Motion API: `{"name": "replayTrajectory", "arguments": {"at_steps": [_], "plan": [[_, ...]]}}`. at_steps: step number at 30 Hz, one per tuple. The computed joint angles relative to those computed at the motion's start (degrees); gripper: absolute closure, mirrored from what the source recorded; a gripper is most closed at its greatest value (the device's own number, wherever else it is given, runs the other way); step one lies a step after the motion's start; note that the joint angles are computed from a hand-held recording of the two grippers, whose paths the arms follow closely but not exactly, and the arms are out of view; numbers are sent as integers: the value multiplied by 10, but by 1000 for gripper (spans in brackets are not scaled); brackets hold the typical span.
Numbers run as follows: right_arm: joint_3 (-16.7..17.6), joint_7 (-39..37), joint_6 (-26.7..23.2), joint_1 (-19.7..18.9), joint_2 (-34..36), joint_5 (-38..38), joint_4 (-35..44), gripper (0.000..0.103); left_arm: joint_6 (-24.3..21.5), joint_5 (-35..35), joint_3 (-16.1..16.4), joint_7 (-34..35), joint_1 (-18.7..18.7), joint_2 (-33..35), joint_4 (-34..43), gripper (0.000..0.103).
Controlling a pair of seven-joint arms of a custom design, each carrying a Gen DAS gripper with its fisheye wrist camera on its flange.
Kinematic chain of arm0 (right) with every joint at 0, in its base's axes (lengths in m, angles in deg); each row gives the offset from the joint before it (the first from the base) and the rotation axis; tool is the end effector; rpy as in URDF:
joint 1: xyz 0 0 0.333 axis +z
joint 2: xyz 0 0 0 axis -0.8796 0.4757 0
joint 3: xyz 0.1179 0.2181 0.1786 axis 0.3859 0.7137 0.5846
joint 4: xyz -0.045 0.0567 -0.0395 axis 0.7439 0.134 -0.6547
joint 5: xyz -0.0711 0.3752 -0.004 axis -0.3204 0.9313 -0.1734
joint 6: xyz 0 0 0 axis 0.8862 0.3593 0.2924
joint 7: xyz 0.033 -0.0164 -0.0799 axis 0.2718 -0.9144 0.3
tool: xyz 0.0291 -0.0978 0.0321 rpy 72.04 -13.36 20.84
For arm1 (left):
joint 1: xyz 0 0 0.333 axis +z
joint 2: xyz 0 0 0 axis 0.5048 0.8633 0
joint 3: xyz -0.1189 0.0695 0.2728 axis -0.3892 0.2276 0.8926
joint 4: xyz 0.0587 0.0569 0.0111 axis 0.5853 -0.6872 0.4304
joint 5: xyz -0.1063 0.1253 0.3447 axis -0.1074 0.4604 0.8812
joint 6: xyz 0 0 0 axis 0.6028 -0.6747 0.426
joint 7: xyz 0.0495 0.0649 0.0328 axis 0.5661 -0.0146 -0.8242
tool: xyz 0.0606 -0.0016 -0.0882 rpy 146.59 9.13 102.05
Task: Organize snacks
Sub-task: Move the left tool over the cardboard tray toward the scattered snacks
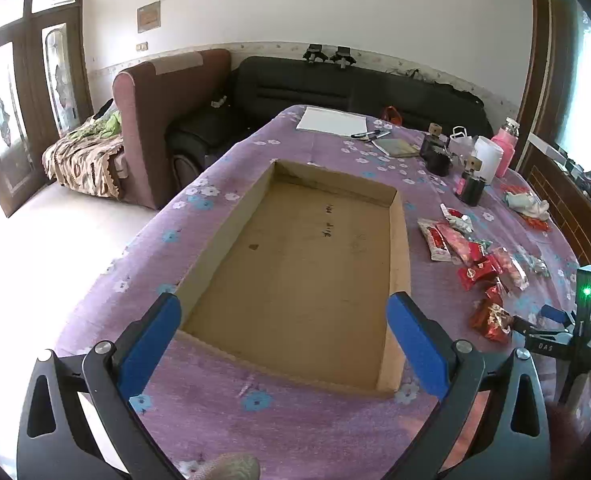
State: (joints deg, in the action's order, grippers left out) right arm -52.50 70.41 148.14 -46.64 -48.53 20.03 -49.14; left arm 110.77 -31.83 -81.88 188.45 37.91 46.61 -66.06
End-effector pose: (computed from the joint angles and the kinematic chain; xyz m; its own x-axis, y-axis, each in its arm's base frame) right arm 0.5764 0.1673 0.4547 -0.4211 -0.9068 0.0175 -0.7361 0.3305 -0.5907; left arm 0.6974 0.0075 0.5400 -0.3755 -0.9250 0.0581 -0.6318 0.2096 -0.7462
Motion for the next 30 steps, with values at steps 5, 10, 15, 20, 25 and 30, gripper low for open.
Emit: {"name": "replayTrajectory", "arguments": {"at_steps": [5, 10, 15, 20, 25, 30], "plan": [[0, 0, 0, 0, 0, 0, 0, 0, -6, -44, -14, 29, 13, -2, -10, 0], [0, 0, 0, 0, 0, 0, 0, 0, -29, -50, -15, 48, 6, -10, -22, 0], [0, 0, 0, 0, 0, 0, 0, 0, -21, -55, -8, 52, -1, -18, -36, 0], [0, 0, 0, 0, 0, 0, 1, 0, -31, -53, -8, 57, -6, -34, -53, 0], [0, -1, -1, 0, 0, 0, 1, 0, -37, -58, -6, 73, -12, -40, -65, 0], [0, -1, -1, 0, 0, 0, 1, 0, -52, -49, -8, 74, -24, -41, -75, 0]]}}
